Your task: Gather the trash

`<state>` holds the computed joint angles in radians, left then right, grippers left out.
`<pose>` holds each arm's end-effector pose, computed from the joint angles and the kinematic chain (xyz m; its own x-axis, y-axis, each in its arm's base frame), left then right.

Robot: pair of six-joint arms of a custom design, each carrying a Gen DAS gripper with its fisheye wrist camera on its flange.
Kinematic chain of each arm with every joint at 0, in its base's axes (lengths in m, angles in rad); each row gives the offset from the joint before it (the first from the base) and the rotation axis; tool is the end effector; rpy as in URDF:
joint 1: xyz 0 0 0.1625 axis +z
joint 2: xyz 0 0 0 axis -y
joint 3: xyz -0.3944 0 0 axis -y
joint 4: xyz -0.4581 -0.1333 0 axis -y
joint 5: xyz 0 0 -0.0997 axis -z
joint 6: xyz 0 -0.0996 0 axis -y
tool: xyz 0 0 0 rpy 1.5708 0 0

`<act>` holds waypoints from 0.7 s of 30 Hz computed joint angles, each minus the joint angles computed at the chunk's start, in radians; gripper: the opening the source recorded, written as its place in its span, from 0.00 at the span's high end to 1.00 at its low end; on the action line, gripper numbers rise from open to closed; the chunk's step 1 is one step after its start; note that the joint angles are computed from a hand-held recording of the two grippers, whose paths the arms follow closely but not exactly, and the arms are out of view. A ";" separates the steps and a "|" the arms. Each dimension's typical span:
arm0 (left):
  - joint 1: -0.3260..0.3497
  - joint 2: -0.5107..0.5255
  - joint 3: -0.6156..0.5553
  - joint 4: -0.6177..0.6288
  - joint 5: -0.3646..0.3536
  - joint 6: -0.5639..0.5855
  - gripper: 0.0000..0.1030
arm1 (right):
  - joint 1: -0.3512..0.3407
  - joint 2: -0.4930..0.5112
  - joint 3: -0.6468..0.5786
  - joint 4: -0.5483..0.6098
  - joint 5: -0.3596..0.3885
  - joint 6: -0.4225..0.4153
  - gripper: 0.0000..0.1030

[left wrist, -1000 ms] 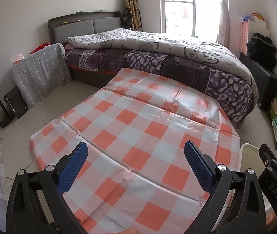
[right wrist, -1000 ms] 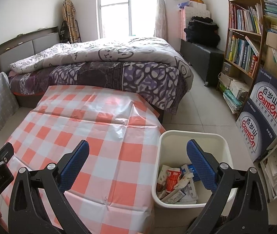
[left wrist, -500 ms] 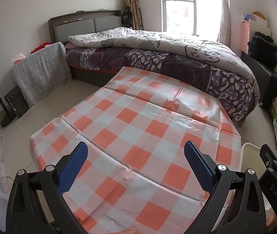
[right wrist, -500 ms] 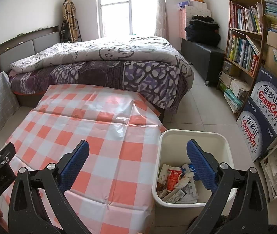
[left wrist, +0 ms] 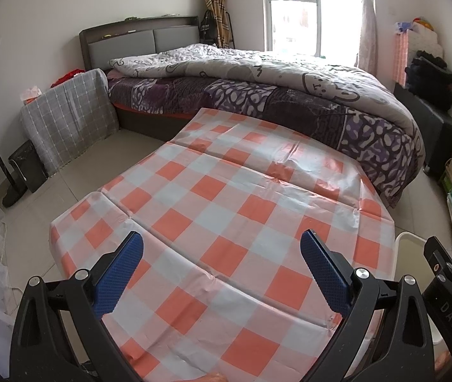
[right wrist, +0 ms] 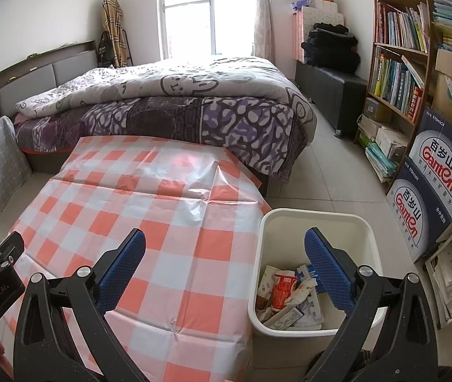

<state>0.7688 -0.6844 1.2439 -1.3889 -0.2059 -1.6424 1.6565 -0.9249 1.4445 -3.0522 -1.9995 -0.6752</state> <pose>-0.3812 -0.6898 0.0864 -0.5526 -0.5549 -0.6219 0.2942 0.5683 -0.7684 0.1572 -0.7557 0.2799 -0.6995 -0.1518 0.6983 -0.6229 0.6086 -0.4916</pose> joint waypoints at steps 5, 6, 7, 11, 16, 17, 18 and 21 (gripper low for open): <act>0.001 0.005 -0.007 -0.007 0.000 0.009 0.07 | 0.000 0.001 -0.002 0.003 0.000 0.000 0.07; 0.000 0.001 -0.001 -0.005 -0.001 0.006 0.07 | 0.000 -0.002 0.001 0.003 0.000 0.000 0.07; 0.001 0.003 -0.005 0.000 -0.001 0.003 0.07 | -0.001 -0.002 0.001 0.003 0.000 0.000 0.07; 0.000 0.002 -0.005 0.015 0.000 -0.009 0.07 | -0.001 -0.002 0.004 0.002 -0.002 0.001 0.07; 0.000 0.000 -0.001 0.017 0.000 -0.013 0.07 | -0.005 -0.005 0.013 -0.001 -0.002 0.001 0.07; 0.000 -0.003 0.003 0.011 0.000 -0.012 0.07 | -0.005 -0.009 0.020 -0.001 -0.004 0.002 0.07; 0.000 -0.001 0.000 0.018 0.000 -0.015 0.07 | -0.007 -0.011 0.027 -0.003 -0.004 0.002 0.07; 0.001 0.002 -0.004 0.014 0.001 -0.007 0.07 | -0.009 -0.013 0.032 0.007 -0.009 0.003 0.07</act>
